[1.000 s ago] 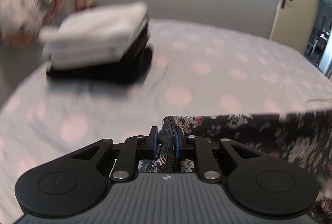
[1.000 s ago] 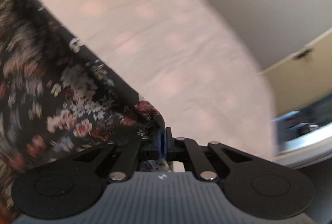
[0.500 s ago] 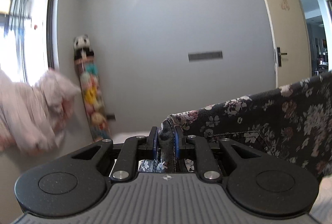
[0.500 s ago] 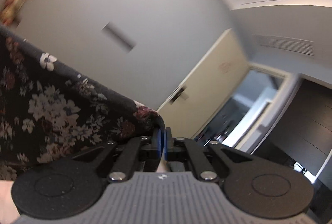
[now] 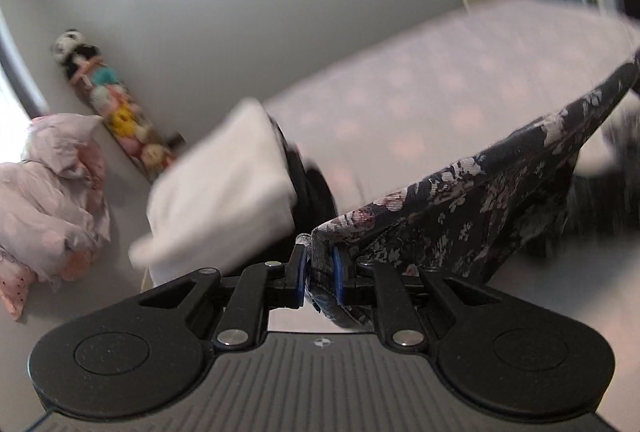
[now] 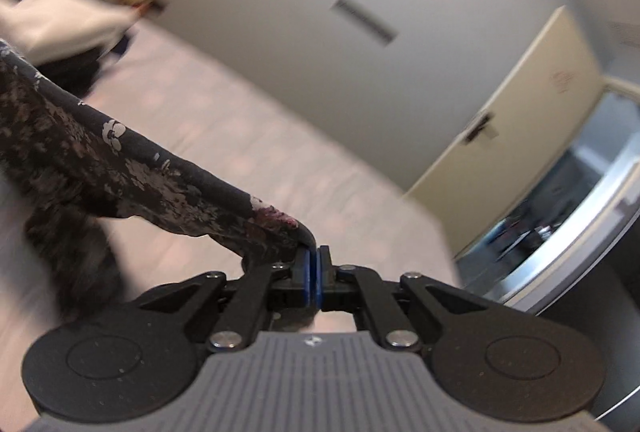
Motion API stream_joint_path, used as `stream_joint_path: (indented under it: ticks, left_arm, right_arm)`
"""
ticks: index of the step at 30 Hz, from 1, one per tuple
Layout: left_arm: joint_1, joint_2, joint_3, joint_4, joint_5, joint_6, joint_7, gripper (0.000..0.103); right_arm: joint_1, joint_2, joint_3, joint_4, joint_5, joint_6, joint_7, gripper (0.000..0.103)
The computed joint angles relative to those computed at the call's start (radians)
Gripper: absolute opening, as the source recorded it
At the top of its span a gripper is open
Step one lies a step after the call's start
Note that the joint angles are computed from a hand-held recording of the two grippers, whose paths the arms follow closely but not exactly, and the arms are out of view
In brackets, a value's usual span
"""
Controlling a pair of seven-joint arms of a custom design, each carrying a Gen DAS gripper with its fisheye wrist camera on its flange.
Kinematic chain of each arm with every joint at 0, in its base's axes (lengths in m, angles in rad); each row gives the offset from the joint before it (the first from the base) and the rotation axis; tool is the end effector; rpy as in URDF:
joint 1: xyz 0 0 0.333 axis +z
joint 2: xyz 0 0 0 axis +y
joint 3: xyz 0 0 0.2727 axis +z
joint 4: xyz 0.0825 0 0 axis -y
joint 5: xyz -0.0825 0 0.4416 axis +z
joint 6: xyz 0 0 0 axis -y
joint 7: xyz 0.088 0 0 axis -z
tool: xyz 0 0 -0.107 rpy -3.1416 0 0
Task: Fold clothes
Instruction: 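Lay the floral jeans flat on the bed and open both grippers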
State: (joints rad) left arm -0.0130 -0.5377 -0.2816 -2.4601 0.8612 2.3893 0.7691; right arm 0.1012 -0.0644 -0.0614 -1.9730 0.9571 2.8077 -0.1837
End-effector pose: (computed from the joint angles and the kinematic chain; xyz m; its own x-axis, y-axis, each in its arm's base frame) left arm 0.4846 -0.1408 0.4725 0.1770 -0.8658 -0.4680 -0.7319 0.2021 -0.6507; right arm 0.6416 -0.0145 0.5248 0.5566 -0.6346 0.5362 -0.1488 -0.7111 -0.6872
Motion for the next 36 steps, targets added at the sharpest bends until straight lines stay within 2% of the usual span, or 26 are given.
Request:
stream_joint_path:
  ticks: [4,9,11,14,16,18,23,26,29,33,36]
  left_arm:
    - [-0.073,-0.056,0.034,-0.106,-0.104,-0.027,0.158,0.015]
    - [-0.125,-0.081,0.055,-0.167,-0.223,-0.088,0.334,0.015]
    - [-0.143,-0.085,0.067,-0.184,-0.271,-0.110,0.399,0.015]
    - [-0.152,-0.084,0.079,-0.197,-0.327,-0.118,0.452,0.017]
    - [-0.159,-0.084,0.092,-0.199,-0.370,-0.124,0.486,0.023]
    - [-0.175,-0.100,0.119,-0.203,-0.434,-0.131,0.539,0.035]
    - [-0.195,-0.217,0.181,-0.259,-0.580,-0.104,0.649,0.038]
    - [-0.166,-0.275,0.195,-0.288,-0.632,-0.059,0.638,0.057]
    - [-0.093,-0.264,0.176,-0.289,-0.642,-0.024,0.539,0.058]
    - [-0.012,-0.191,0.155,-0.264,-0.637,-0.009,0.374,0.062]
    - [0.012,-0.098,0.180,-0.228,-0.666,-0.028,0.297,0.062]
  right_arm:
    - [-0.029,-0.107,-0.028,-0.169,-0.120,-0.120,0.049,0.003]
    - [-0.077,-0.201,-0.046,-0.289,-0.385,-0.345,0.142,0.003]
    - [-0.090,-0.219,-0.054,-0.326,-0.458,-0.398,0.151,0.003]
    - [-0.103,-0.195,-0.044,-0.325,-0.562,-0.465,0.205,0.004]
    - [-0.114,-0.176,-0.042,-0.299,-0.619,-0.517,0.243,0.005]
    - [-0.112,-0.149,-0.036,-0.263,-0.643,-0.542,0.281,0.009]
    - [-0.111,-0.095,-0.034,-0.136,-0.653,-0.687,0.387,0.025]
    - [-0.121,-0.092,-0.047,-0.101,-0.614,-0.740,0.425,0.028]
    - [-0.128,-0.045,-0.050,-0.054,-0.561,-0.700,0.496,0.030]
    - [-0.142,0.089,-0.045,0.076,-0.522,-0.649,0.714,0.032]
    - [-0.158,0.209,-0.044,0.199,-0.522,-0.619,0.913,0.044]
